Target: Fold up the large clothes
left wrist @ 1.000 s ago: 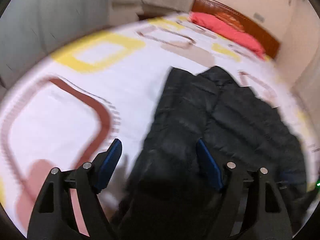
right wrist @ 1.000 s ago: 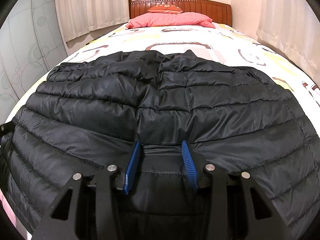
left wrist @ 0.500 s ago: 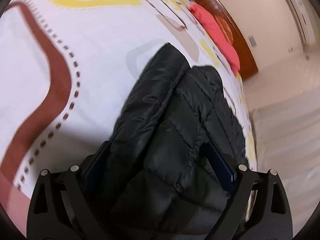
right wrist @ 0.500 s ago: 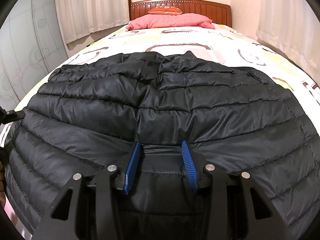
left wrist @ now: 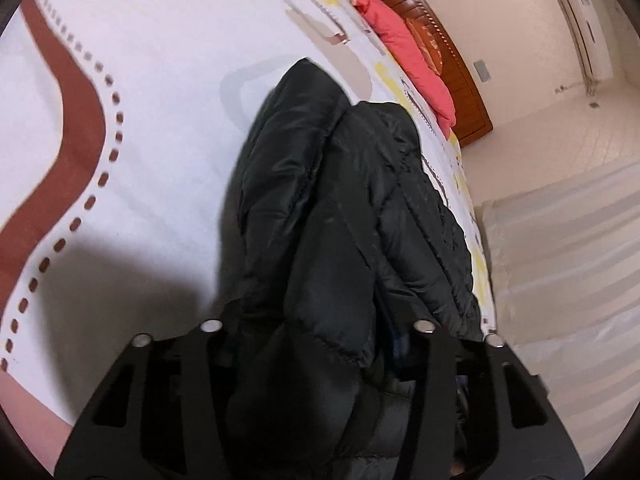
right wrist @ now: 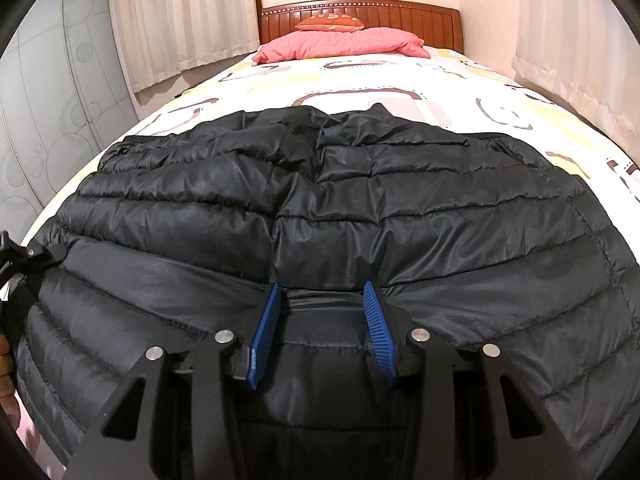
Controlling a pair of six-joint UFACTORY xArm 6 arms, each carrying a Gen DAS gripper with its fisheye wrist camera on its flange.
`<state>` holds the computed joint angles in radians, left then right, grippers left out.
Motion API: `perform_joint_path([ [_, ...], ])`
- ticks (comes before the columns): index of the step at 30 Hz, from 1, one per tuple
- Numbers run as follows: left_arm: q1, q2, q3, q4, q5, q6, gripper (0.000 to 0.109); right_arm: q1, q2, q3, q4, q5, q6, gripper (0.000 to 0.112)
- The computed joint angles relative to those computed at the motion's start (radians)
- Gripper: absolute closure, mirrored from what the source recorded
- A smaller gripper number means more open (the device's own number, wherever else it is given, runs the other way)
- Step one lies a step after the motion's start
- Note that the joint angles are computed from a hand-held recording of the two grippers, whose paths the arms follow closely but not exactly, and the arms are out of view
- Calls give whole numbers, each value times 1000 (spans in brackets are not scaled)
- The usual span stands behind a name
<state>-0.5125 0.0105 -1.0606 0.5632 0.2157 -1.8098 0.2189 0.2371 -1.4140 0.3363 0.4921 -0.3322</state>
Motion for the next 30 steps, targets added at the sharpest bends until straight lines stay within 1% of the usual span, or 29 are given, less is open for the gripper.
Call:
perform_joint_path([
  [2, -6, 0, -15, -3, 28, 6, 69, -9, 5, -28, 46, 35, -20, 68],
  [5, -8, -12, -10, -1, 32, -4, 72, -46, 13, -90, 120, 134, -35, 65],
  [6, -8, -20, 2, 4, 26, -7, 72, -70, 13, -115, 151, 158, -33, 54],
  [7, -7, -27, 11, 4, 23, -7, 72, -96, 13, -136, 189, 168, -40, 46],
  [8, -6, -29, 16, 5, 14, -13, 72, -117, 14, -151, 213, 172, -44, 34],
  [10, -1, -39, 36, 15, -3, -29, 72, -184, 44, -221, 256, 200, -47, 33],
  [12, -2, -38, 34, 25, -3, -42, 72, -253, 101, -308, 251, 240, -17, 32],
  [14, -3, -39, 34, 29, 0, -46, 72, -311, 176, -404, 224, 303, 38, 32],
  [17, -2, -32, 28, 40, -1, -52, 69, -401, 334, -593, 251, 478, 133, 32],
  [19, 2, -36, 38, 52, -12, -73, 61, -441, 407, -675, 372, 601, 115, 32],
  [20, 4, -38, 46, 64, -20, -94, 59, -454, 433, -699, 436, 649, 101, 31],
  [21, 5, -38, 51, 66, -24, -106, 52, -458, 451, -716, 493, 676, 71, 31],
  [22, 4, -35, 50, 51, -22, -97, 47, -457, 469, -740, 521, 700, 45, 31],
  [23, 6, -33, 55, 51, -32, -100, 47, -454, 483, -759, 534, 722, 32, 30],
  [24, 7, -34, 57, 65, -37, -113, 47, -444, 495, -775, 533, 721, 20, 30],
  [26, 7, -34, 53, 100, -37, -137, 53, -419, 499, -775, 516, 682, 17, 34],
  [27, 8, -33, 51, 121, -40, -155, 59, -412, 501, -774, 514, 664, 22, 44],
  [28, 9, -33, 49, 158, -45, -189, 66, -401, 507, -777, 502, 645, 39, 49],
  [29, 9, -34, 46, 183, -45, -212, 68, -398, 485, -739, 515, 637, 29, 61],
  [30, 8, -34, 38, 208, -40, -234, 73, -394, 482, -726, 547, 638, 28, 69],
])
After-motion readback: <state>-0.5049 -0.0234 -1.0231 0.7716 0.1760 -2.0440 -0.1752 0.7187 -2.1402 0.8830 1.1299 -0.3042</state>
